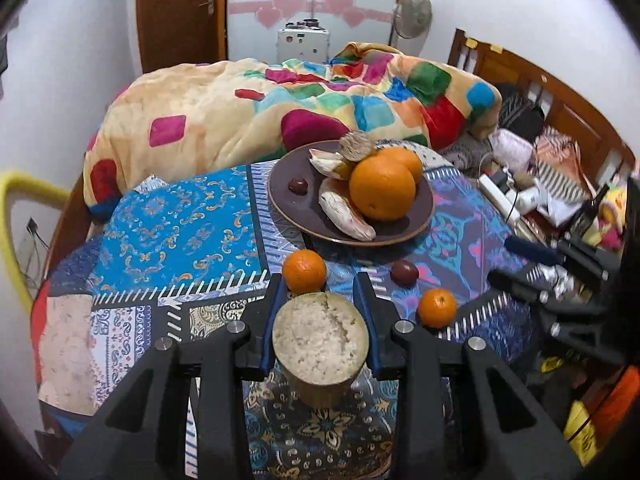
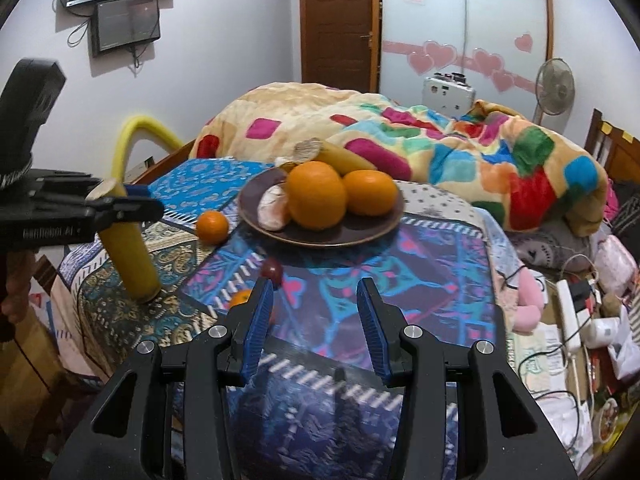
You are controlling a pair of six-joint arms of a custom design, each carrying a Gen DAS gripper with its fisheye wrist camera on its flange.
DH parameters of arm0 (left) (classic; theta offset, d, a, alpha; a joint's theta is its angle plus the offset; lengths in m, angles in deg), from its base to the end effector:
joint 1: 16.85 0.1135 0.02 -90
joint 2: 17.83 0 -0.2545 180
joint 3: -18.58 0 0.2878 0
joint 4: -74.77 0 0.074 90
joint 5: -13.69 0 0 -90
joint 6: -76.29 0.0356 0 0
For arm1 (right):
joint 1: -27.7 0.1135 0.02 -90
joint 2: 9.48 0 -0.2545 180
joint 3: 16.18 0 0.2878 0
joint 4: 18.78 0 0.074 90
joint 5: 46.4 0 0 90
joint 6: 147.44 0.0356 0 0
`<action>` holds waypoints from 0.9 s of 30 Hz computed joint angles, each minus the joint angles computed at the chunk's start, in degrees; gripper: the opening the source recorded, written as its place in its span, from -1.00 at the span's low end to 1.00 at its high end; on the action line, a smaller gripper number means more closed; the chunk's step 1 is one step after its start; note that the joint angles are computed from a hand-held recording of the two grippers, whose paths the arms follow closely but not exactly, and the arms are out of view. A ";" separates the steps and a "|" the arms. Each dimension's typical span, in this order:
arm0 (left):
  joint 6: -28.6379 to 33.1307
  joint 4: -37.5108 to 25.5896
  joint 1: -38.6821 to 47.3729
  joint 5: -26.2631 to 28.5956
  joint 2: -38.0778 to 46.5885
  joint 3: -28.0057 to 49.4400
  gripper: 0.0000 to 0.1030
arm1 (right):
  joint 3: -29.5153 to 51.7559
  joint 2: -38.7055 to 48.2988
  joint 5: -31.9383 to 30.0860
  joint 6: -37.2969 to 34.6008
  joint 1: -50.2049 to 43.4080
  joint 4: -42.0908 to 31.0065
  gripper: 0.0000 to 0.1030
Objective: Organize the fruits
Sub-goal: 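Lift the pale gourd with the left gripper while the right reaches a mandarin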
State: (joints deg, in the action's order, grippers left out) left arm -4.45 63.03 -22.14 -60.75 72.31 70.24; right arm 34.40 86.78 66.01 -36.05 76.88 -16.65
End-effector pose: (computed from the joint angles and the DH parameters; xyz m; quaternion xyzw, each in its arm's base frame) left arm 0.3130 -0.0386 0.1057 0.1637 0.9184 -0.1155 0.3413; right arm 0.2236 0.2381 0.0869 -0.1421 0.8935 0.0777 0.4189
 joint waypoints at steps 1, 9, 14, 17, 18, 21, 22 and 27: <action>-0.12 1.23 -0.44 -0.33 0.80 0.15 -0.33 | 0.71 0.83 -0.13 -0.04 0.08 0.02 -0.22; -0.63 7.29 -5.06 -3.17 7.08 2.64 -0.30 | 2.53 4.24 -2.50 0.43 -0.82 0.66 -0.22; -0.15 5.98 -6.34 -2.71 10.54 4.31 -0.23 | 2.27 5.42 -3.85 0.62 -1.42 1.57 -0.22; 0.57 6.17 -6.87 -3.65 10.95 4.14 -0.23 | 1.85 5.63 -4.70 0.93 -1.74 2.37 -0.22; 0.72 6.17 -6.88 -3.62 11.05 4.10 -0.23 | 1.60 5.64 -4.99 1.09 -1.81 2.80 -0.22; 0.80 6.33 -5.78 -2.04 11.60 3.64 -0.22 | 1.17 5.70 -6.07 1.27 -2.03 3.76 -0.22; 0.97 6.87 -5.04 -1.10 11.66 3.00 -0.23 | 1.12 5.75 -6.12 1.26 -1.97 3.90 -0.22; 1.88 9.68 -3.46 -2.27 13.64 0.54 -0.30 | 0.68 5.88 -7.07 1.05 -1.65 4.79 -0.21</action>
